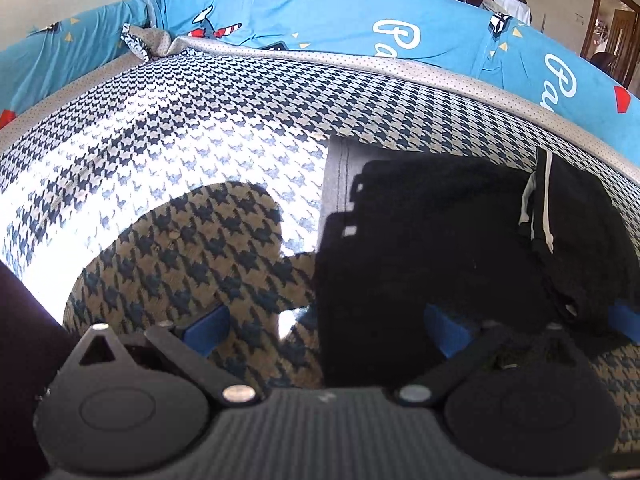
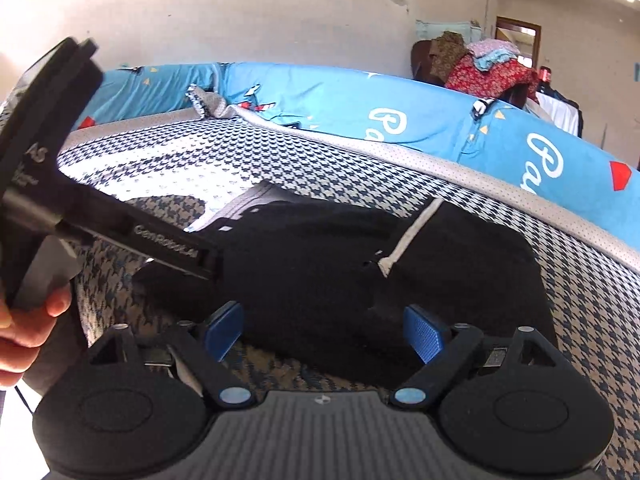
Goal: Fold clothes
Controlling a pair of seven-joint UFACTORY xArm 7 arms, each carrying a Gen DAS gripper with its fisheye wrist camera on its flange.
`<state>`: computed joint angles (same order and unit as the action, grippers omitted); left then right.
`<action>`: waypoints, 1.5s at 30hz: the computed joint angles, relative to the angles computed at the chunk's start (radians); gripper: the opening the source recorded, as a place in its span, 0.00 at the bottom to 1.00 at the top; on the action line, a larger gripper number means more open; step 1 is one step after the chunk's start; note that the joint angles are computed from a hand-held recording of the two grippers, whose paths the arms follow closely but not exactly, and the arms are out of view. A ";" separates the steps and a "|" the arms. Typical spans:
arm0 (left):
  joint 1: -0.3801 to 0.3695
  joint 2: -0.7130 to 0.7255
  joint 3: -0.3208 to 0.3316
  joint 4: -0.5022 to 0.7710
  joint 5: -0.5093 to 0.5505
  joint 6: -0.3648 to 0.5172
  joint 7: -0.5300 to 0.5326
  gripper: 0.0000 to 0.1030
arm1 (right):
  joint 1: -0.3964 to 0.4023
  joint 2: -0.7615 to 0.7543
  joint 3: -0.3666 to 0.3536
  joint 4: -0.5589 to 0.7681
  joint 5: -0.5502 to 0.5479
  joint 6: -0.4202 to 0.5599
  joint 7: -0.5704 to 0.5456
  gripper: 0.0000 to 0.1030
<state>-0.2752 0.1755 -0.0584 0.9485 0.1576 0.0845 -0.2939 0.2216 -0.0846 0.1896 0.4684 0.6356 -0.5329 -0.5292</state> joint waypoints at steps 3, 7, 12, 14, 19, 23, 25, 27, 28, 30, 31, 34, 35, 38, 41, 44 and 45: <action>0.049 0.018 -0.058 0.038 -0.086 0.042 0.083 1.00 | 0.009 0.006 0.000 -0.001 -0.066 0.016 -0.003 0.78; 0.082 0.042 -0.100 0.086 -0.179 0.086 0.183 1.00 | 0.026 0.036 0.014 0.020 -0.060 0.028 -0.062 0.76; 0.105 0.068 -0.131 0.132 -0.284 0.120 0.291 1.00 | 0.061 0.072 0.004 0.051 -0.011 0.040 -0.119 0.75; 0.120 0.075 -0.149 0.141 -0.335 0.124 0.336 1.00 | 0.078 0.085 -0.003 0.065 0.020 0.044 -0.144 0.75; 0.129 0.077 -0.163 0.142 -0.414 0.117 0.413 1.00 | 0.114 0.109 -0.020 0.093 0.083 0.053 -0.192 0.74; 0.120 0.078 -0.157 0.140 -0.433 0.106 0.435 1.00 | 0.117 0.107 -0.039 0.096 0.064 0.069 -0.124 0.75; 0.121 0.081 -0.159 0.143 -0.446 0.104 0.440 1.00 | 0.119 0.101 -0.042 0.105 0.112 0.076 -0.147 0.75; 0.119 0.083 -0.157 0.145 -0.455 0.101 0.438 1.00 | 0.123 0.090 -0.040 0.116 0.200 0.075 -0.217 0.75; 0.114 0.084 -0.153 0.146 -0.451 0.096 0.434 1.00 | 0.118 0.079 -0.040 0.113 0.218 0.072 -0.228 0.75; 0.103 0.087 -0.148 0.145 -0.436 0.080 0.429 1.00 | 0.097 0.053 -0.040 0.108 0.252 0.070 -0.244 0.74; 0.107 0.088 -0.157 0.144 -0.441 0.070 0.439 1.00 | 0.084 0.043 -0.035 0.111 0.293 0.069 -0.272 0.75; 0.125 0.090 -0.193 0.140 -0.467 0.038 0.477 1.00 | 0.042 0.029 -0.018 0.150 0.490 0.073 -0.427 0.75; 0.121 0.091 -0.193 0.138 -0.465 0.026 0.478 1.00 | 0.029 0.026 -0.020 0.163 0.547 0.078 -0.474 0.75; 0.096 0.092 -0.178 0.130 -0.434 -0.016 0.456 1.00 | -0.007 0.025 -0.040 0.199 0.670 0.091 -0.575 0.75; 0.093 0.097 -0.189 0.122 -0.406 -0.056 0.451 1.00 | -0.042 0.029 -0.073 0.228 0.698 0.111 -0.598 0.75; 0.096 0.109 -0.209 0.135 -0.379 -0.061 0.451 1.00 | -0.081 0.033 -0.102 0.234 0.615 0.149 -0.557 0.75; 0.101 0.117 -0.220 0.148 -0.375 -0.050 0.456 1.00 | -0.095 0.039 -0.110 0.237 0.569 0.161 -0.535 0.75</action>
